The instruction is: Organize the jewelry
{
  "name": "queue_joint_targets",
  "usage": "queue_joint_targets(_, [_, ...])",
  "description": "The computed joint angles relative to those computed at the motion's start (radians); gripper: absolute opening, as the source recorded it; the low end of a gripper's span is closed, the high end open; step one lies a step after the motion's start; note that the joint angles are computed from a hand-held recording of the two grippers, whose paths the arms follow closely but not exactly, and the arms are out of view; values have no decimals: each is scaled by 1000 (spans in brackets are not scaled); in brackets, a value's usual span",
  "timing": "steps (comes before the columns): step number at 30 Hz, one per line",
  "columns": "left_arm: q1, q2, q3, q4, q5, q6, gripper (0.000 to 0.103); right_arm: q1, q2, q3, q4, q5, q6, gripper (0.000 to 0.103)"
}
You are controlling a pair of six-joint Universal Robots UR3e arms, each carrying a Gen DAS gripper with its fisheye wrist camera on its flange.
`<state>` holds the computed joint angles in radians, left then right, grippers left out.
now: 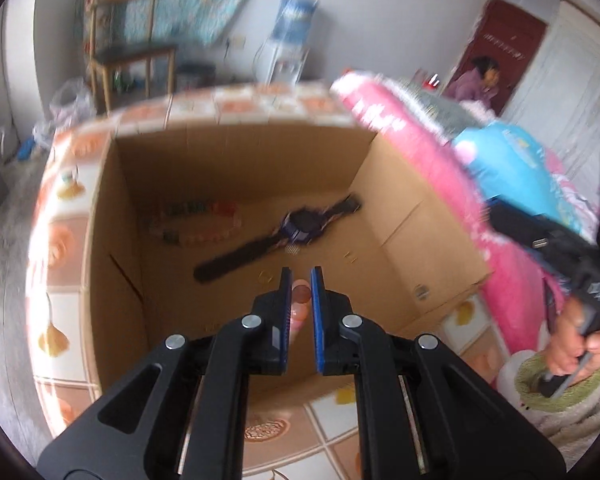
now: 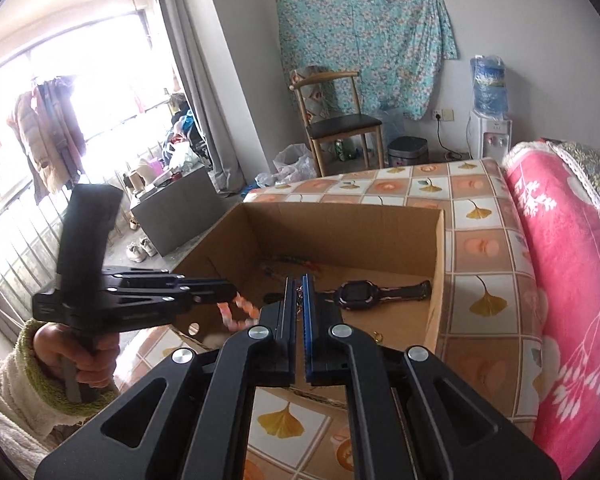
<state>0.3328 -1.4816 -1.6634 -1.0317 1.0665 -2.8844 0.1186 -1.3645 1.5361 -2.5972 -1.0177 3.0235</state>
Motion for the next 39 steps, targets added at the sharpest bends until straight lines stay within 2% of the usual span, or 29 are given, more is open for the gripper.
queue_joint_targets(3, [-27,-78,28,-34,63,-24,9,-13,27,-19,24,3,-7,3])
queue_joint_targets(4, [-23,-81,23,-39,58,-24,13,-14,35,-25,29,1,-9,3])
queue_joint_targets(7, [-12,-59,-21,4,66,-33,36,-15,64,-62,58,3,-13,3])
queue_joint_targets(9, [-9,-41,-35,25,76,-43,41,-15,90,-96,83,12,-12,3])
queue_joint_targets(11, [1,-10,-53,33,82,-52,52,-11,133,-161,138,24,-17,3])
queue_joint_targets(15, [10,54,-93,59,84,-54,60,3,235,-318,245,41,-11,3])
queue_joint_targets(17, [2,81,-99,64,92,-52,72,6,274,-387,299,48,-3,4])
queue_joint_targets(19, [-29,118,-128,116,149,-65,85,9,291,-414,301,41,17,4])
queue_joint_targets(22, [-55,149,-149,153,202,-67,85,1,269,-386,268,57,38,5])
queue_joint_targets(26, [-35,203,-165,120,194,-77,89,-14,197,-300,221,55,63,6])
queue_joint_targets(28, [-29,238,-173,104,207,-94,89,-28,124,-210,173,54,85,14])
queue_joint_targets(30, [-30,269,-179,96,229,-114,91,-39,57,-128,127,46,104,38])
queue_joint_targets(32, [-32,302,-188,93,254,-141,94,-48,-35,-18,72,26,111,51])
queue_joint_targets(35, [-34,358,-203,81,280,-171,95,-30,-169,127,9,-83,112,76])
queue_joint_targets(39, [-98,383,-201,69,403,-239,95,52,-280,259,-28,-300,99,91])
